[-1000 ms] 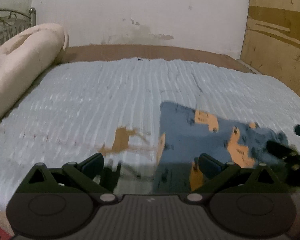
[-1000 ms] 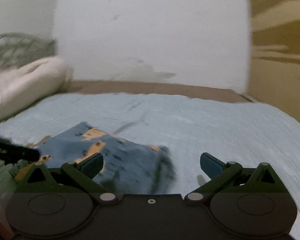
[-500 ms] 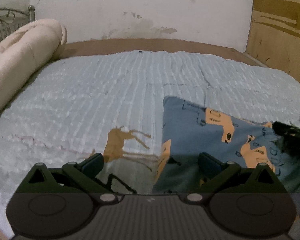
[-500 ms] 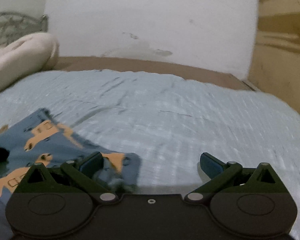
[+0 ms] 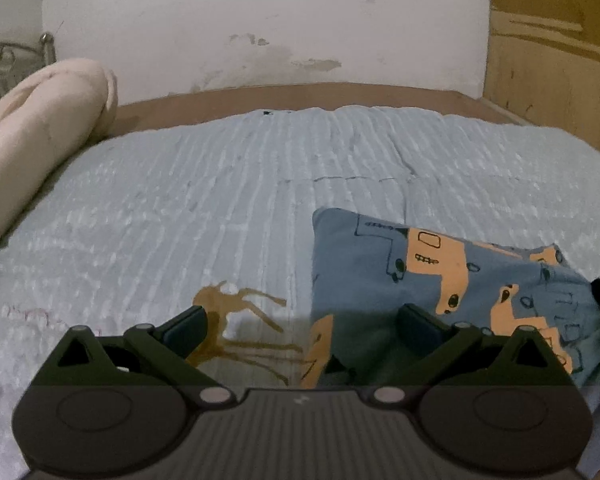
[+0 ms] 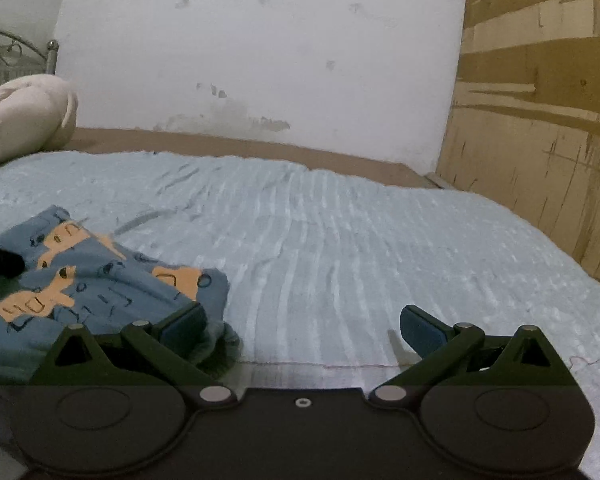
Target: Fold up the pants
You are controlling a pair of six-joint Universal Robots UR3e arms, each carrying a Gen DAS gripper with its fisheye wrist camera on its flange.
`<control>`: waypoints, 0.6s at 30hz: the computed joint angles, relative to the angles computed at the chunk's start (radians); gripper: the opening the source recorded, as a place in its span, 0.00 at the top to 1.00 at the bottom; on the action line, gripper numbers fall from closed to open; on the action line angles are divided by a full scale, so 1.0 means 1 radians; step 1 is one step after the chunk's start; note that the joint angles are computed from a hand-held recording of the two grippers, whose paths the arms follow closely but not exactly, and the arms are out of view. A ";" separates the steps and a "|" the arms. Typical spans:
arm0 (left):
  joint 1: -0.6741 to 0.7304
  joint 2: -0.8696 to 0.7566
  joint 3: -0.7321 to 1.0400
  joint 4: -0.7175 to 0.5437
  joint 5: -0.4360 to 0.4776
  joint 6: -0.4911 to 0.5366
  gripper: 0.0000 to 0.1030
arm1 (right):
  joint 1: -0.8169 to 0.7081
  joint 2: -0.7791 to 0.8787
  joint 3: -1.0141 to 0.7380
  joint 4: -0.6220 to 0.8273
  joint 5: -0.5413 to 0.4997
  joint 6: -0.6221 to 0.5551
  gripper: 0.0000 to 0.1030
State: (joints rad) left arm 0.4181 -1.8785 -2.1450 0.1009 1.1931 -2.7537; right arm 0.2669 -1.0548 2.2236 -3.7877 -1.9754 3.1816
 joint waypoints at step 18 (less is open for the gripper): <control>0.371 0.477 -0.479 -0.144 -0.323 0.172 0.01 | 0.223 0.088 0.165 -0.348 -0.203 0.135 0.01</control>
